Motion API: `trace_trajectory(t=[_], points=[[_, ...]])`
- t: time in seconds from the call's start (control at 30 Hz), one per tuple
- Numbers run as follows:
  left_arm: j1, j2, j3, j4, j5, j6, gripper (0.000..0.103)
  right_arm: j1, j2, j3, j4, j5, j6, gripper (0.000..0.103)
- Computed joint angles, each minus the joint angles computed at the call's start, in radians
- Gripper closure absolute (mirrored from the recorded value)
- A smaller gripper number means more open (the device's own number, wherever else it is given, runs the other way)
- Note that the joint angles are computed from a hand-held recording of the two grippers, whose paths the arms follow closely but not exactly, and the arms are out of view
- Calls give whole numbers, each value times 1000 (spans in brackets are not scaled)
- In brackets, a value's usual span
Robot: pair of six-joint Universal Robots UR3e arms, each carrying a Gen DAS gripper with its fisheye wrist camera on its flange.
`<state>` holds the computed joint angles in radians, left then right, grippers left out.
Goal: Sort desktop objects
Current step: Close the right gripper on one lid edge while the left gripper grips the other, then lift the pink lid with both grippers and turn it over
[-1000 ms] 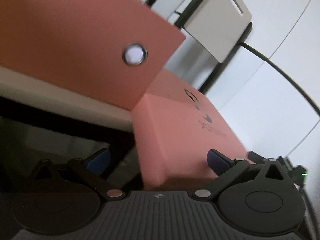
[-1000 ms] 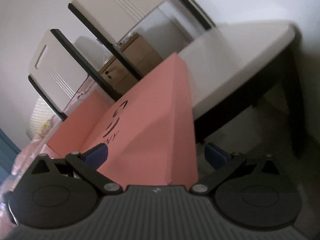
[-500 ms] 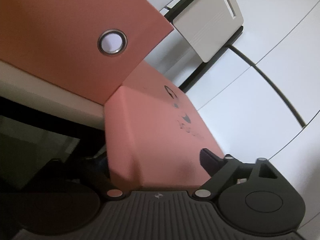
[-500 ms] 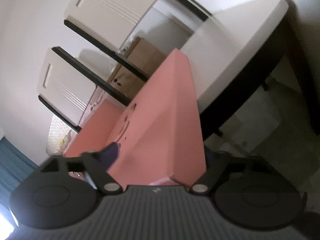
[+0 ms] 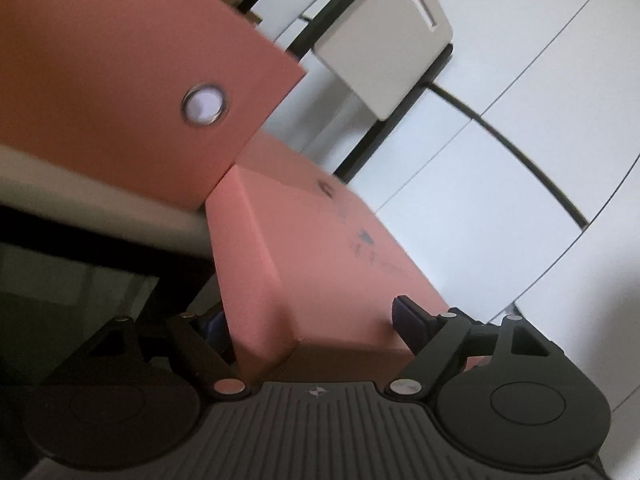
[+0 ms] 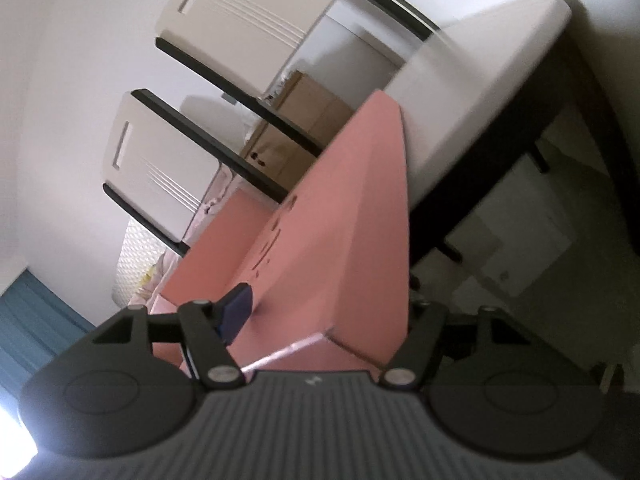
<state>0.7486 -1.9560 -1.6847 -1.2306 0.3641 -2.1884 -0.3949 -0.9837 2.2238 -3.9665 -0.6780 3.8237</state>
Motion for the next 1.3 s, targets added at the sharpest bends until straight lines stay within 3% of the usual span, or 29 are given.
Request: trace_trajectory(t=[0.2, 0.23, 0.27, 0.3, 0.4, 0.53, 0.6, 0.7, 0.8, 0.83, 0.97, 1.3], points=[[6, -22, 8, -31, 6, 33, 18, -5, 54, 8, -67, 0, 27, 32], [7, -27, 14, -33, 1, 32, 13, -4, 63, 3, -83, -6, 39, 23], [9, -33, 17, -37, -4, 33, 11, -1, 69, 0, -101, -24, 55, 6], [10, -41, 26, -51, -9, 41, 7, 8, 65, 0, -108, -61, 70, 2], [3, -77, 78, -118, -5, 72, 7, 10, 65, -28, -82, -71, 63, 1], [-11, -99, 47, 54, -14, -56, 8, 12, 93, -95, -28, -69, 65, 1], [-14, -107, 58, 40, -31, -51, 10, 7, 117, -124, -27, -52, 82, 3], [-23, -89, 40, 116, -37, -96, 16, 6, 137, -148, -45, -18, 100, 33], [-24, -49, -13, 251, -42, -155, 17, 13, 93, -132, -34, -39, 68, 45], [-17, -34, -11, 216, -61, -134, 17, 10, 87, -132, -59, -33, 79, 49], [6, 20, 53, -27, -122, -17, 17, 16, -4, -119, -61, -56, 81, 51], [17, 113, 149, -194, -162, 14, 16, 14, -131, -146, -13, -70, 161, 49]])
